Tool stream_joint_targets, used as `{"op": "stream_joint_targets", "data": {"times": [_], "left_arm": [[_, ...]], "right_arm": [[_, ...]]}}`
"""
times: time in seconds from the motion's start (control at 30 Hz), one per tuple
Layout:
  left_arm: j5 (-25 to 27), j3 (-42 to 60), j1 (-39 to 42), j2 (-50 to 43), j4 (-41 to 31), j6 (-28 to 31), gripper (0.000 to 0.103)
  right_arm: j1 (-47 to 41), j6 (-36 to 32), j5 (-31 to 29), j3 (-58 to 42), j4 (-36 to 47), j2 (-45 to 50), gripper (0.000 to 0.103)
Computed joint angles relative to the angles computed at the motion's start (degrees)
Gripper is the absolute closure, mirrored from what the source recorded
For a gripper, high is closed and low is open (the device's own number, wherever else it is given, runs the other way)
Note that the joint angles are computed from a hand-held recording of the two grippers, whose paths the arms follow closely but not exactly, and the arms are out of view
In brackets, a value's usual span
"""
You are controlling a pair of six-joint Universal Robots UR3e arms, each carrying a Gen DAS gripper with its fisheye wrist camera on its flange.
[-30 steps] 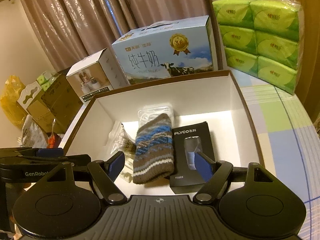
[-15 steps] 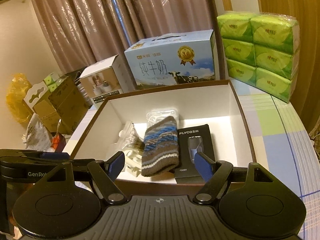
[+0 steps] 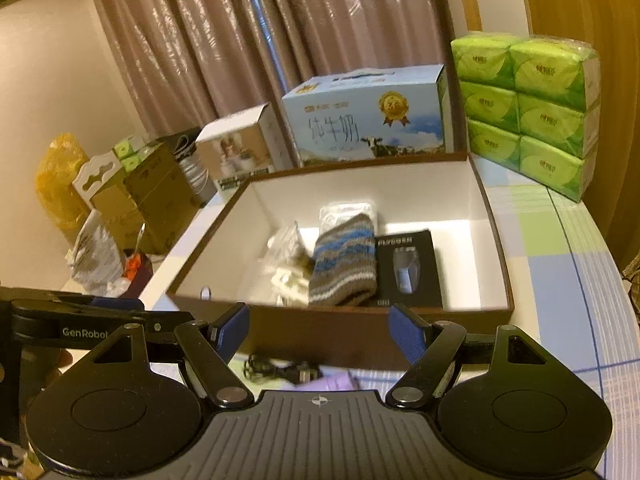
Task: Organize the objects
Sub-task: 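Withdraw both tools from the box toward the purple tube and black cable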
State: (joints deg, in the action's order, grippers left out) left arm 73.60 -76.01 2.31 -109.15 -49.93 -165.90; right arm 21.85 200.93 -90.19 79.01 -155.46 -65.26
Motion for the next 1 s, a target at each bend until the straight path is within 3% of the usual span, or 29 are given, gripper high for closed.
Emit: {"op": "stream_joint_targets", "data": {"times": [0.3,0.6,0.83,1.0], "left_arm": [[2.2,-10.2,1.9,2.9,2.1,0.1,0.028],[5.0,-14.0,2.4,1.6,6.2,-0.2,0.028],[6.2,-13.1,2.7,-1.5,8.1,-0.9,0.028],[6.5,-13.0,3.3,-2.5,8.4,-0.8,0.028]], "right_arm": [[0.1,1.4,0.7,5.5,1.0,0.0,0.029],[0.8,1.0,1.5,5.3,0.4,4.5,0.03],[0.3,2.6,1.4,1.4,-1.2,9.7,0.073],[0.4,4.2,0.5,-2.4,-1.5,13.1,0.088]]}}
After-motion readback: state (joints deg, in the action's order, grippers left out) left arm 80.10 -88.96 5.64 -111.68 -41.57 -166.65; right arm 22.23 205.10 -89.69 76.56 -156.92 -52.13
